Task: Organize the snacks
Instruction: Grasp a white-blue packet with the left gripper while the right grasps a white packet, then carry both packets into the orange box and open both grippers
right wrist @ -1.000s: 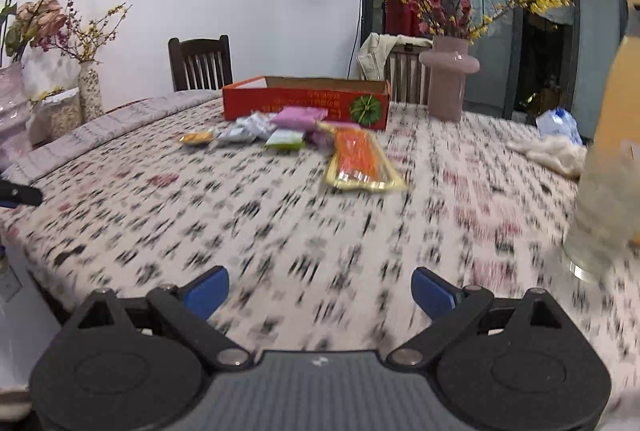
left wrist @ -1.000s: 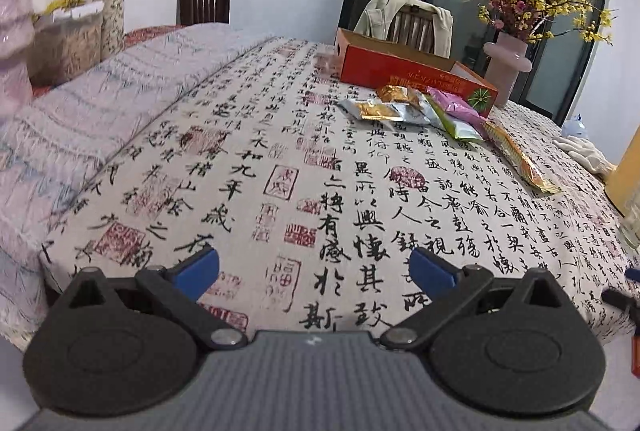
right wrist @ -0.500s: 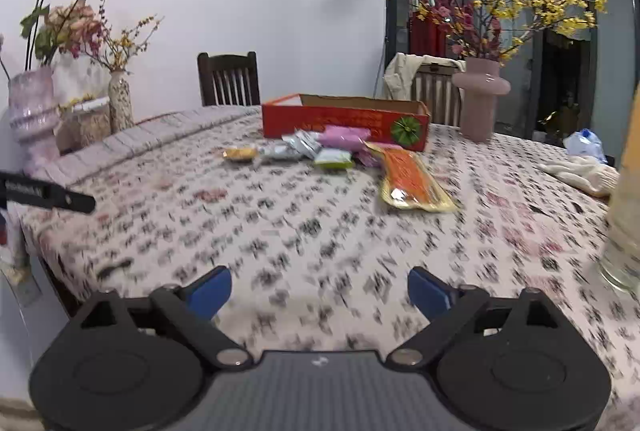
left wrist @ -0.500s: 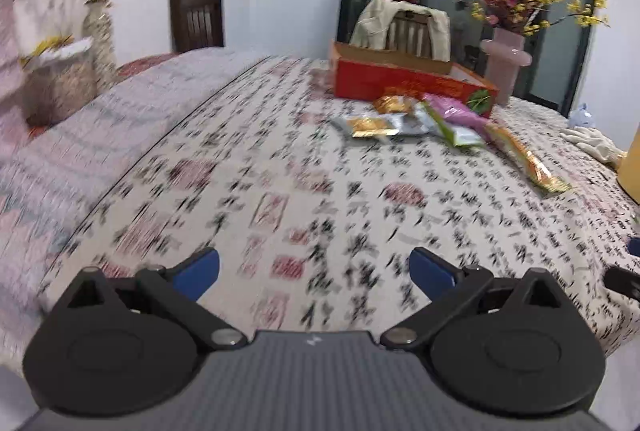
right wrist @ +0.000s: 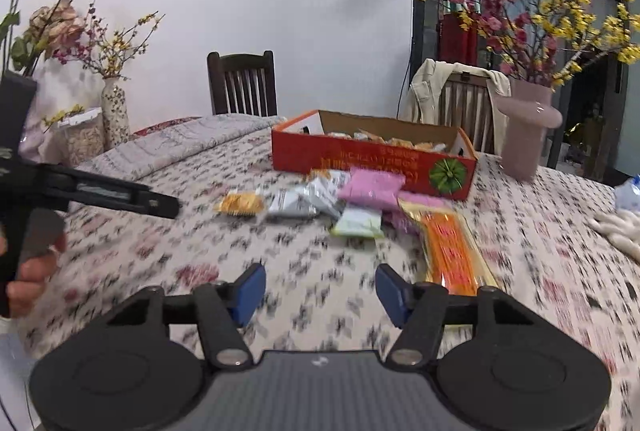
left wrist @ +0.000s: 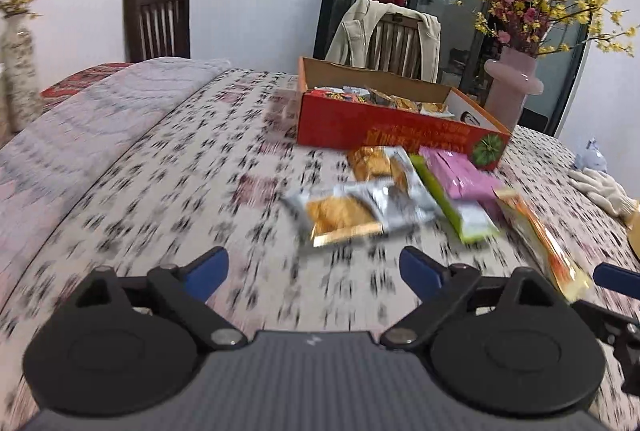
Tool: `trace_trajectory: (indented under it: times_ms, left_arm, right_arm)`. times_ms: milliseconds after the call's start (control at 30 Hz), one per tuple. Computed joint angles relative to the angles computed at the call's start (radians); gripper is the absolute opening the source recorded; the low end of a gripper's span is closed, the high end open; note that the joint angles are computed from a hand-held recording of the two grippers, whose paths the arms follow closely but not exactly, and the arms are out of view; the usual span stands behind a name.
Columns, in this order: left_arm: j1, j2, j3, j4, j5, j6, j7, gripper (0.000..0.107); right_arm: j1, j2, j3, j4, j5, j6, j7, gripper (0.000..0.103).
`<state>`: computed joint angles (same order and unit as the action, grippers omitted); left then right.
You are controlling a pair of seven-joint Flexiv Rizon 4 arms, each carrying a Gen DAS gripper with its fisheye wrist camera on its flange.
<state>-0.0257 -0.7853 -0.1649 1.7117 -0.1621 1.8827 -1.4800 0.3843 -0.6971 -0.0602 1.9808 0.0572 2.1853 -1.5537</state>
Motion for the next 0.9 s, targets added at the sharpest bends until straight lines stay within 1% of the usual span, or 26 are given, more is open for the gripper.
trace_trajectory:
  times_ms: [100,167,200,267,300,367,433,500,533,567,600,633,667,733,767,800,833,867,900]
  left_arm:
    - [-0.033,-0.059,0.029,-0.130,-0.054,-0.109,0.012,0.087]
    - [-0.013,-0.097,-0.001,-0.202,-0.071,-0.184,0.025,0.085]
    - [-0.032,-0.119,0.023,-0.248,-0.089,-0.228,0.024,0.084]
    - [-0.083,-0.158,0.099,-0.325,-0.108,-0.284,0.011,0.084]
    - [-0.100,-0.172,0.123,-0.348,-0.112,-0.299,0.003,0.084]
    - [-0.102,-0.200,0.130,-0.389,-0.112,-0.318,0.000,0.085]
    - [-0.105,-0.218,0.137,-0.409,-0.094,-0.298,0.012,0.085]
    - [-0.102,-0.232,0.129,-0.428,-0.081,-0.294,0.032,0.082]
    - [-0.099,-0.236,0.122,-0.429,-0.070,-0.284,0.047,0.073]
    - [-0.089,-0.236,0.105,-0.425,-0.057,-0.274,0.069,0.066]
    - [-0.064,-0.236,0.060,-0.416,-0.038,-0.258,0.107,0.051]
    - [-0.037,-0.234,0.013,-0.405,-0.027,-0.249,0.139,0.040]
    - [-0.022,-0.232,-0.013,-0.395,-0.024,-0.245,0.160,0.039]
    - [-0.006,-0.231,-0.039,-0.380,-0.022,-0.217,0.186,0.031]
    - [0.015,-0.231,-0.070,-0.368,-0.021,-0.209,0.200,0.029]
    - [0.032,-0.227,-0.095,-0.355,-0.025,-0.203,0.207,0.021]
    - [0.047,-0.222,-0.116,-0.341,-0.027,-0.196,0.213,0.016]
    - [0.057,-0.217,-0.130,-0.327,-0.026,-0.182,0.219,0.015]
    - [0.057,-0.211,-0.127,-0.314,-0.027,-0.170,0.218,0.015]
  right_arm:
    - [-0.032,-0.027,0.011,-0.096,-0.054,-0.086,0.037,0.059]
    - [-0.032,-0.054,-0.004,-0.170,-0.076,-0.145,0.061,0.055]
    - [-0.039,-0.069,-0.003,-0.203,-0.094,-0.165,0.072,0.054]
    - [-0.057,-0.107,0.003,-0.286,-0.133,-0.208,0.098,0.052]
    - [-0.069,-0.126,0.012,-0.326,-0.155,-0.228,0.112,0.051]
    - [-0.109,-0.171,0.051,-0.420,-0.210,-0.282,0.149,0.049]
    - [-0.149,-0.210,0.099,-0.509,-0.264,-0.365,0.190,0.049]
    - [-0.205,-0.265,0.181,-0.612,-0.328,-0.451,0.207,0.048]
    - [-0.223,-0.295,0.216,-0.666,-0.349,-0.495,0.211,0.048]
    - [-0.234,-0.324,0.244,-0.718,-0.361,-0.536,0.212,0.048]
    - [-0.239,-0.351,0.264,-0.766,-0.366,-0.572,0.210,0.048]
    - [-0.235,-0.375,0.269,-0.809,-0.365,-0.604,0.209,0.048]
    - [-0.224,-0.396,0.262,-0.849,-0.360,-0.630,0.211,0.048]
    - [-0.190,-0.433,0.219,-0.917,-0.345,-0.670,0.227,0.048]
    - [-0.175,-0.444,0.195,-0.936,-0.338,-0.683,0.235,0.045]
    - [-0.164,-0.454,0.175,-0.948,-0.335,-0.686,0.238,0.042]
    - [-0.143,-0.455,0.136,-0.946,-0.331,-0.676,0.253,0.035]
    - [-0.118,-0.454,0.086,-0.933,-0.330,-0.657,0.271,0.032]
    - [-0.107,-0.447,0.063,-0.913,-0.332,-0.638,0.276,0.030]
